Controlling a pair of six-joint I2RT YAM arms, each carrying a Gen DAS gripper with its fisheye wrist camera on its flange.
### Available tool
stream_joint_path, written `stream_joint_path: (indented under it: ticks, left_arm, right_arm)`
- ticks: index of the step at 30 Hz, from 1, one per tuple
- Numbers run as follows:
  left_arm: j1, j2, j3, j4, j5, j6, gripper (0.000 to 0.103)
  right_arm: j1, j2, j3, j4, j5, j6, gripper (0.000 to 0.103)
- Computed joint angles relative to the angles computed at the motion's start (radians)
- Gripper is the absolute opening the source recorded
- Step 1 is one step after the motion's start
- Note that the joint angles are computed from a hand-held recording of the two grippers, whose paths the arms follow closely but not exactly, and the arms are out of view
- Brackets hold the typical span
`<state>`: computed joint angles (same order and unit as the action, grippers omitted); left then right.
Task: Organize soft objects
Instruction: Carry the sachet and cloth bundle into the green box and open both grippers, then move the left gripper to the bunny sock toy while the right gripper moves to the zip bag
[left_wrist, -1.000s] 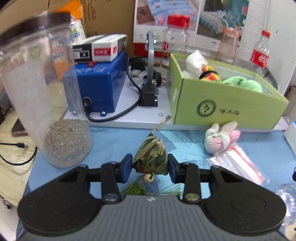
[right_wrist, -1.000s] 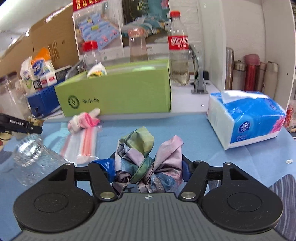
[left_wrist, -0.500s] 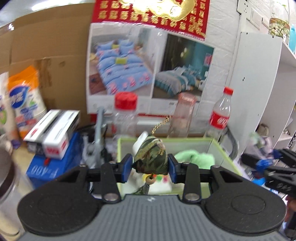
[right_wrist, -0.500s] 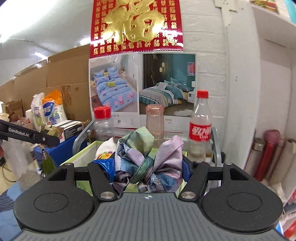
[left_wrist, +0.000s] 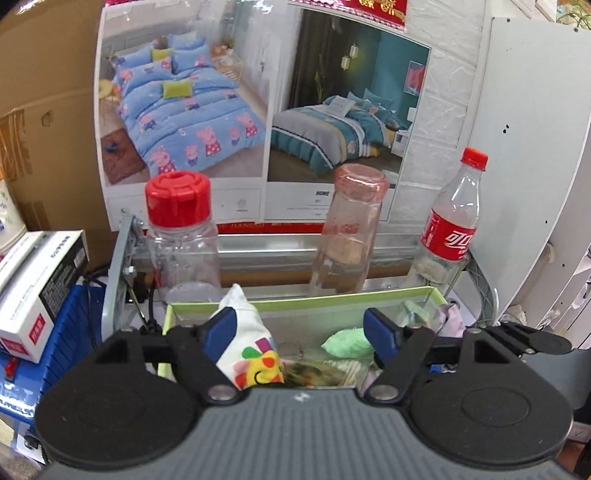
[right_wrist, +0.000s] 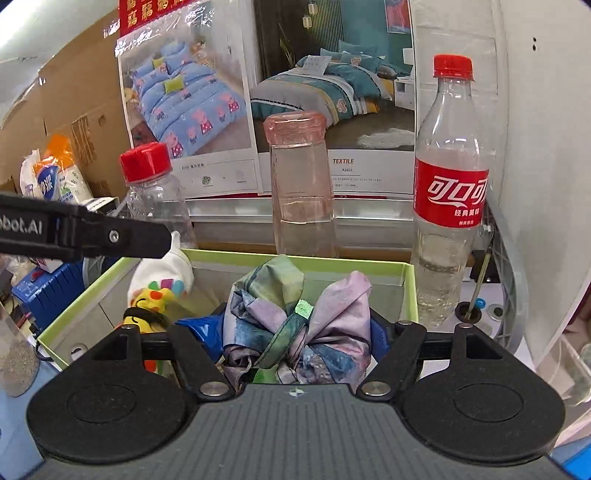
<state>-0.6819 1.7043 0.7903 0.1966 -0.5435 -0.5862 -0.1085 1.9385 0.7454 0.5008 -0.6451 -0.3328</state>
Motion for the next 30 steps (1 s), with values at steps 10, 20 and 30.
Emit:
stream_joint_path:
  ticks: [10, 20, 30]
  left_arm:
    - [-0.070, -0.190, -0.134, -0.056, -0.104, -0.059, 0.076]
    - [-0.169, -0.301, -0.217, -0.172, -0.205, -0.155, 0.076]
    - [-0.380, -0.301, -0.389, -0.330, -0.284, -0.540, 0.077]
  right_arm:
    - [0.082, -0.035, 0.074, -0.191, 0.159, -0.076, 0.064]
    - [0.032, -0.180, -0.115, -0.013, 0.060, -0.010, 0.066]
    - [-0.163, -0.408, -0.455, 0.025, -0.140, -0.222, 0.069]
